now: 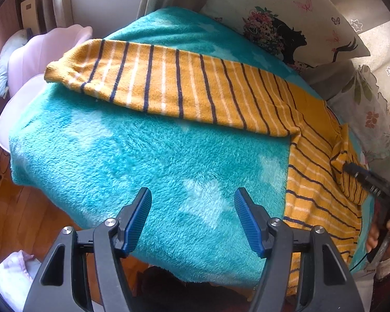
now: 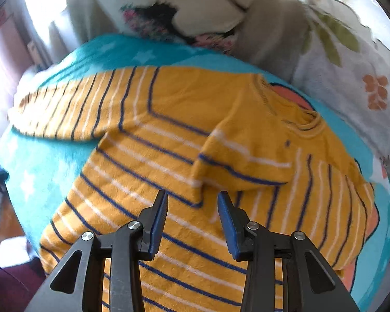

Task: Fold small clothes

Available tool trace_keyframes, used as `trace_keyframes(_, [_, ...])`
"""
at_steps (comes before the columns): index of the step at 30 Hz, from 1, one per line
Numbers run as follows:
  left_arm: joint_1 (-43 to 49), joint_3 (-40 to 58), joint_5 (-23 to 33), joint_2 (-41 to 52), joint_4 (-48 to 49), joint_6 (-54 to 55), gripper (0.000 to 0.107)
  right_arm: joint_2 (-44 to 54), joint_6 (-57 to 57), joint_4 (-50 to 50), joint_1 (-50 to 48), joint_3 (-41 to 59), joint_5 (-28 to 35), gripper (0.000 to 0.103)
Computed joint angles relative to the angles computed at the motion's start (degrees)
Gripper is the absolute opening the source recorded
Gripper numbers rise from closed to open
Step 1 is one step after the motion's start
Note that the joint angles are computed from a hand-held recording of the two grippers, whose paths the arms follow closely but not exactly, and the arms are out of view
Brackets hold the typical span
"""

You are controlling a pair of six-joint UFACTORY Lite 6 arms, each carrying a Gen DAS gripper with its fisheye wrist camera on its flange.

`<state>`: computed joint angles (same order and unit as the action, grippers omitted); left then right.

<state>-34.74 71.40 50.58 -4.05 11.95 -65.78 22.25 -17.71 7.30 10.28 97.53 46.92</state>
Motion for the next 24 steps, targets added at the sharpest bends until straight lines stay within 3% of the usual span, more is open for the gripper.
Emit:
trace_keyframes(2, [0.0,-0.2,-0.3,-0.1,-0.1,0.0,0.065,2.2,3.0,-1.0,0.3,3.9,0.7,0.058])
trace_keyframes(8, [0.3,-1.3,-0.8,-0.8,-0.3,-0.6,0.065,14.0,18.9,-19.4,5.7,17.1,1.0,0.059])
trace_keyframes(9, [0.4,-1.8,-0.8,-1.2,-0.5,-0.8,0.065,17.1,22.6,-24.1,6.9,19.9,1.1,0.052])
trace_keyframes(10, [0.4,-2.0,-0.8,-1.5,-0.6,-1.0,0.065,17.9,24.3,-26.3,7.3,20.8,2.7,0.039])
trace_keyframes(11, [0.2,-2.3,-0.7,-1.8,-0.3,-1.4,0.065,20.4,24.7,-27.2,7.6,24.1,4.7,0.008])
trace_keyframes(13, [-0.1,-3.2,-0.2,-2.8,0.4,-2.5,0.065,23.0,24.9,-25.8,7.9,28.3,6.3,0.007])
trace_keyframes(17, [0.5,-5.7,0.2,-5.1,0.4,-3.8,0.065,16.2,22.5,-24.9,11.6,18.5,0.1,0.008])
trace_keyframes(24, [1.3,-5.3,0.5,-4.6,0.7,-3.6,0.065,8.8,23.6,-28.7,22.3,1.8,-7.7,0.028])
